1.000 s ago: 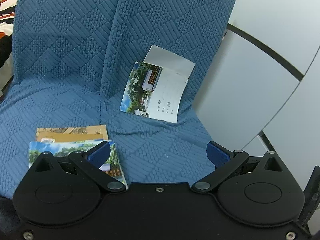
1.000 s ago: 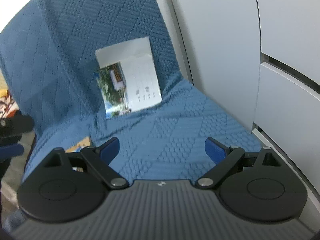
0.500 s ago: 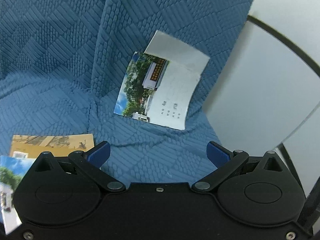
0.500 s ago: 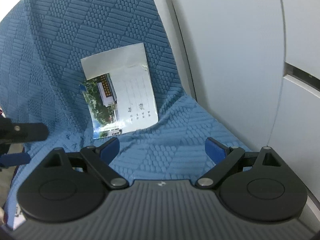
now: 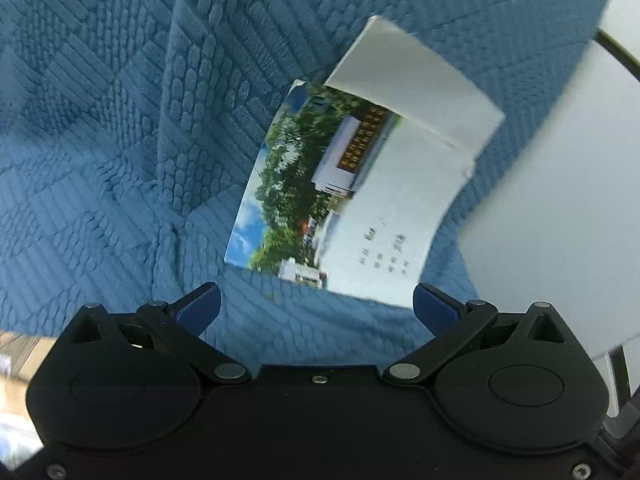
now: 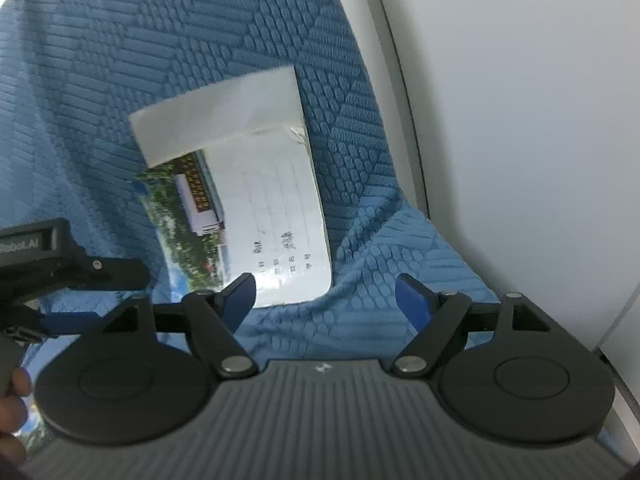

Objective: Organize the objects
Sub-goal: 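Move both open tools toward the second photo card on the seat back, then close the right tool on the photo card while the left tool presses it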

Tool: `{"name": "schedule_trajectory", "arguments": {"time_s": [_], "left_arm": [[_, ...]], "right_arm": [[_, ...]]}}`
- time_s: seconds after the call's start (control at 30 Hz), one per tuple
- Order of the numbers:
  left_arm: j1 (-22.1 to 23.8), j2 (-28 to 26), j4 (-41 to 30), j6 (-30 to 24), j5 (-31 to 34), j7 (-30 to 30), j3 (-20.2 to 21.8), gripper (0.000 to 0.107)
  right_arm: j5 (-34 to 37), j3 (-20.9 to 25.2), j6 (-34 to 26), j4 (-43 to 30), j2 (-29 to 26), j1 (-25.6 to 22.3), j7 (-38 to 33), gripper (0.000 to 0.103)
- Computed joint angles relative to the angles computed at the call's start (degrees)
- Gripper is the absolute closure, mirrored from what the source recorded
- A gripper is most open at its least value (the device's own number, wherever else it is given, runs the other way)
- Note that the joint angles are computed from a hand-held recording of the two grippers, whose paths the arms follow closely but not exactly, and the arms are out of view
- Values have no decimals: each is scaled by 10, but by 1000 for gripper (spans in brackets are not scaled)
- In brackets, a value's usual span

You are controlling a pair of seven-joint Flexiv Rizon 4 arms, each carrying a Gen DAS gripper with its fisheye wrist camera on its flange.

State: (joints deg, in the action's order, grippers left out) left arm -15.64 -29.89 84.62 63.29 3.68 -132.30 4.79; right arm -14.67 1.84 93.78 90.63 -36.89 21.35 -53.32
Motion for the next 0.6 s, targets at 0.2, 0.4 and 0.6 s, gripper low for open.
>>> {"name": "schedule_trajectory", "arguments": {"time_s": [0.2, 0.4, 0.6], "left_arm": [[32, -48, -44, -29, -40, 39, -17, 4], [54, -81, -55, -18, -75, 68, -29, 6], [57, -99, -56, 1, -93, 96, -31, 17]], "right_arm": [[18, 145, -92, -135, -90, -89, -74, 27], [55, 197, -138, -226, -145, -104, -147, 37], [103, 237, -192, -306, -189, -114, -208, 46]]}}
